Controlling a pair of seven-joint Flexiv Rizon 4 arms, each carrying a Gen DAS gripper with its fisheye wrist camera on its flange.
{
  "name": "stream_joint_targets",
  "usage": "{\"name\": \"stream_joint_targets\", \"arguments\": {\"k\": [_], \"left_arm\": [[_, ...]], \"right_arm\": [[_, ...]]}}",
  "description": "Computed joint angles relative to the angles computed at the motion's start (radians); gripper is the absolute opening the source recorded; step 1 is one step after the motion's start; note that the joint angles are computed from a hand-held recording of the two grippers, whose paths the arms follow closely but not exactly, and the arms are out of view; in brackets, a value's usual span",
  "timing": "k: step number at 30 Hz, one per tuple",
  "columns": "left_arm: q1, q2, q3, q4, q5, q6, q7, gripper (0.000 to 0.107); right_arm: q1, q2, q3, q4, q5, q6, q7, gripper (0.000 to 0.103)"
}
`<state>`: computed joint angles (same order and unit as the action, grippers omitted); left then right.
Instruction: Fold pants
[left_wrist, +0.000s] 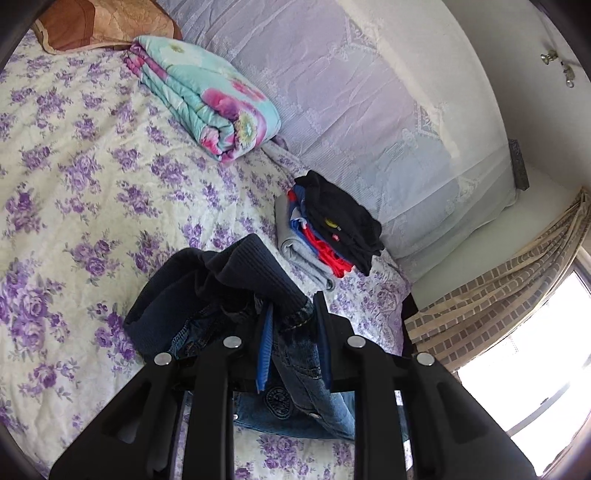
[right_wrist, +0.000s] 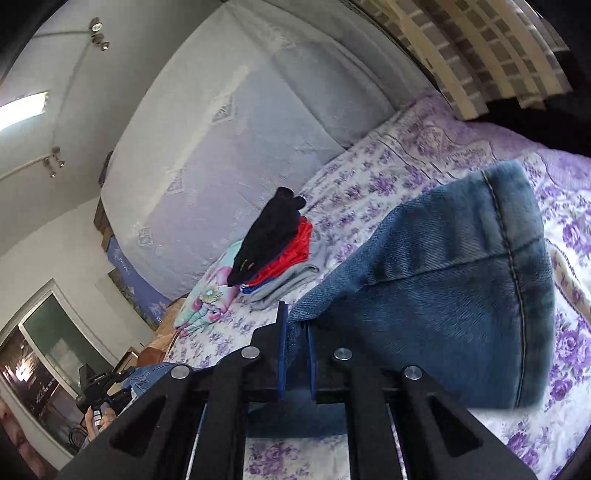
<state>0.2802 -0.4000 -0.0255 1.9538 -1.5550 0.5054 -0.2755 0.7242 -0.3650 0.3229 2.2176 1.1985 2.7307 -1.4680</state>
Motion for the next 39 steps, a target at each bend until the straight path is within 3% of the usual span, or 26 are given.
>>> {"name": "stream_joint_targets", "arguments": {"k": [3,6,8,10,12,14,16,17,18,19,20,22,24,29,34,39], "left_arm": [[0.021,0.026,0.005,-0.002,-0.032,-0.046,-0.008,0.020],[0.011,0.042,0.007,-0.013,-0.072,-0.029,0.003,0.020],[-0.007,0.027,0.002,-0.051,-0.067,0.014,-0.015,0.020],[-0.029,-0.025,-0.013,-0.128,-0.013,0.075,-0.098,0.020],[-0.040,-0.114,-0.040,-0.247,0.094,0.114,-0.222,0.020],[-0.059,-0.236,-0.066,-0.397,0.212,0.166,-0.376,0.021],[-0.097,-0.354,-0.073,-0.540,0.340,0.240,-0.492,0.025],[-0.121,-0.394,-0.066,-0.581,0.377,0.307,-0.542,0.027],[-0.123,-0.414,-0.071,-0.594,0.398,0.330,-0.580,0.028],[-0.097,-0.423,-0.098,-0.596,0.388,0.292,-0.586,0.029],[-0.064,-0.421,-0.133,-0.582,0.372,0.253,-0.562,0.032],[-0.030,-0.390,-0.163,-0.526,0.363,0.264,-0.494,0.055],[-0.015,-0.334,-0.179,-0.442,0.340,0.354,-0.403,0.057],[0.039,-0.223,-0.179,-0.292,0.284,0.326,-0.254,0.057],[0.027,-0.121,-0.116,-0.155,0.263,0.300,-0.140,0.058],[0.016,-0.089,-0.063,-0.079,0.285,0.256,-0.123,0.059]], "right_arm": [[-0.017,0.031,-0.003,0.014,-0.047,-0.011,0.024,0.009],[-0.050,0.025,-0.027,0.014,-0.108,-0.042,0.078,0.009],[-0.093,0.022,-0.054,0.011,-0.164,-0.118,0.121,0.009],[-0.150,0.008,-0.096,-0.003,-0.249,-0.223,0.184,0.009],[-0.173,0.000,-0.182,-0.058,-0.277,-0.355,0.188,0.009],[-0.142,-0.037,-0.345,-0.111,-0.348,-0.472,0.266,0.009],[-0.090,-0.069,-0.508,-0.224,-0.279,-0.676,0.197,0.015],[-0.066,-0.083,-0.577,-0.262,-0.252,-0.784,0.179,0.030],[-0.049,-0.099,-0.614,-0.293,-0.202,-0.828,0.155,0.041],[-0.038,-0.113,-0.618,-0.300,-0.191,-0.807,0.170,0.057],[-0.039,-0.133,-0.590,-0.280,-0.245,-0.733,0.230,0.060],[-0.026,-0.128,-0.569,-0.273,-0.215,-0.694,0.155,0.060],[0.014,-0.116,-0.575,-0.227,-0.228,-0.663,0.161,0.060],[0.108,-0.087,-0.593,-0.145,-0.223,-0.620,0.179,0.066],[0.115,-0.075,-0.499,-0.105,-0.208,-0.547,0.191,0.071],[0.103,-0.062,-0.395,-0.087,-0.152,-0.469,0.165,0.072]]}}
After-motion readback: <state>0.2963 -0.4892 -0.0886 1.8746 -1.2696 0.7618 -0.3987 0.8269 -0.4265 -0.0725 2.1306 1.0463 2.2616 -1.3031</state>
